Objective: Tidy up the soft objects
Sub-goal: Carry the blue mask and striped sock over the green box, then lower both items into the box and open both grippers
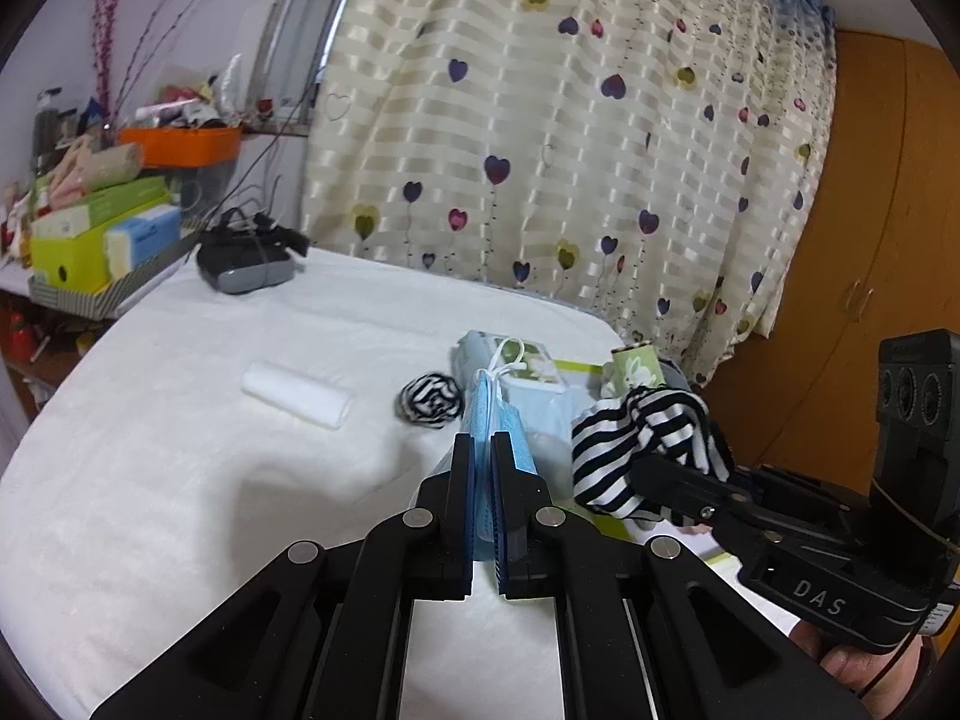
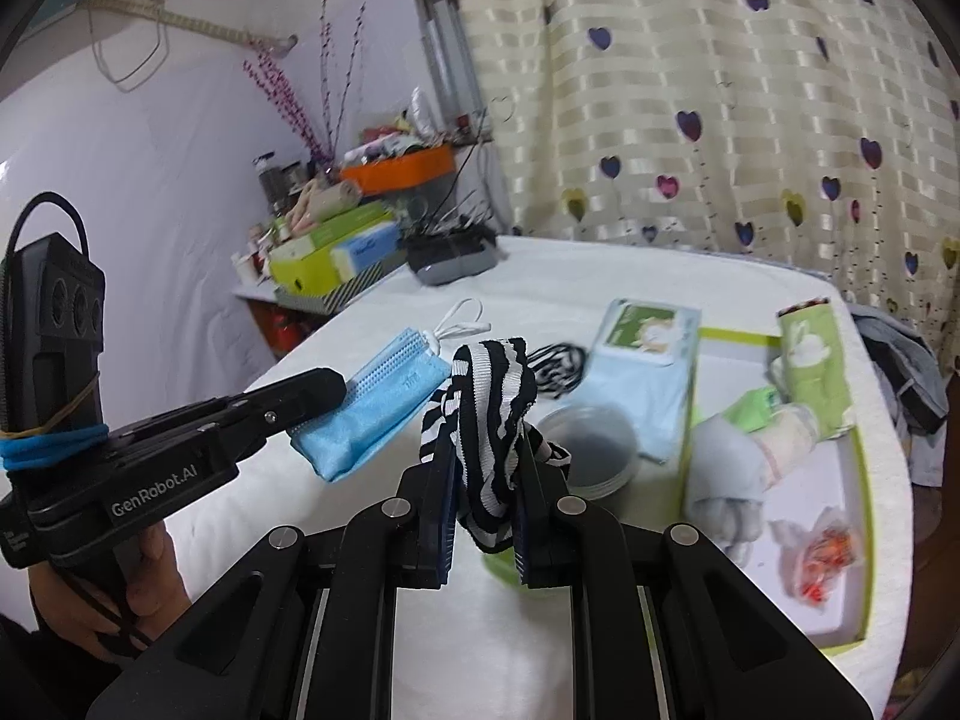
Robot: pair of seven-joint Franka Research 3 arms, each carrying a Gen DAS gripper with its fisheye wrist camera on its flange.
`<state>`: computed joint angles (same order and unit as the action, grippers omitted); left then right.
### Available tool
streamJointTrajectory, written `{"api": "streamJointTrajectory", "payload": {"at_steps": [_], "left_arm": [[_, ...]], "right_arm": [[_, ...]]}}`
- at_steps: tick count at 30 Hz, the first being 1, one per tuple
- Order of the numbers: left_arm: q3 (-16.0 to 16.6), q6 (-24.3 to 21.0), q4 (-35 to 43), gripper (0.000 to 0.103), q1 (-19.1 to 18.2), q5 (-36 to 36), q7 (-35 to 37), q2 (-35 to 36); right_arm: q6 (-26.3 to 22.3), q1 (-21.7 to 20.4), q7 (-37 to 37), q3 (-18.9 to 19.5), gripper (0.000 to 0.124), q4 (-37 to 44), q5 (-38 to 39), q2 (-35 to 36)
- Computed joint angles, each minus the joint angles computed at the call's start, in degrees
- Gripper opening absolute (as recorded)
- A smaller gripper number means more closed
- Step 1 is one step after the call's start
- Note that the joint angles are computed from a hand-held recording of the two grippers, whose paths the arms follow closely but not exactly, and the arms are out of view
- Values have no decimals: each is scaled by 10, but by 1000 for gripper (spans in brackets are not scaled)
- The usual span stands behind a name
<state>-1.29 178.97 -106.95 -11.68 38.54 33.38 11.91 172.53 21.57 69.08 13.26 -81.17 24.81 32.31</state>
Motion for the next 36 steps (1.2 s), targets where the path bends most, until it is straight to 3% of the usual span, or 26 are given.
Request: {"api": "streamJointTrajectory", "payload": {"at_steps": [9,14,18,23,36], "left_arm": [[-58,-22,71,4,13,-85,107,54],[-87,-37,109,4,13,-135,174,85],[-128,-61,144,4,21,-186,247,120],[-152,-93,184,4,12,-234,312,158],[-149,-185,271,4,-29,-295,390,225]], "right_arm": [[34,-33,-1,4,16,-47,26,-33],[49,-43,21,-13,16,-82,31,-53],[49,-46,52,-34,16,-109,28,-64],[27,-51,86,-53,16,-132,18,-70],[-48,-72,119,-65,16,-106,-6,-34]]}}
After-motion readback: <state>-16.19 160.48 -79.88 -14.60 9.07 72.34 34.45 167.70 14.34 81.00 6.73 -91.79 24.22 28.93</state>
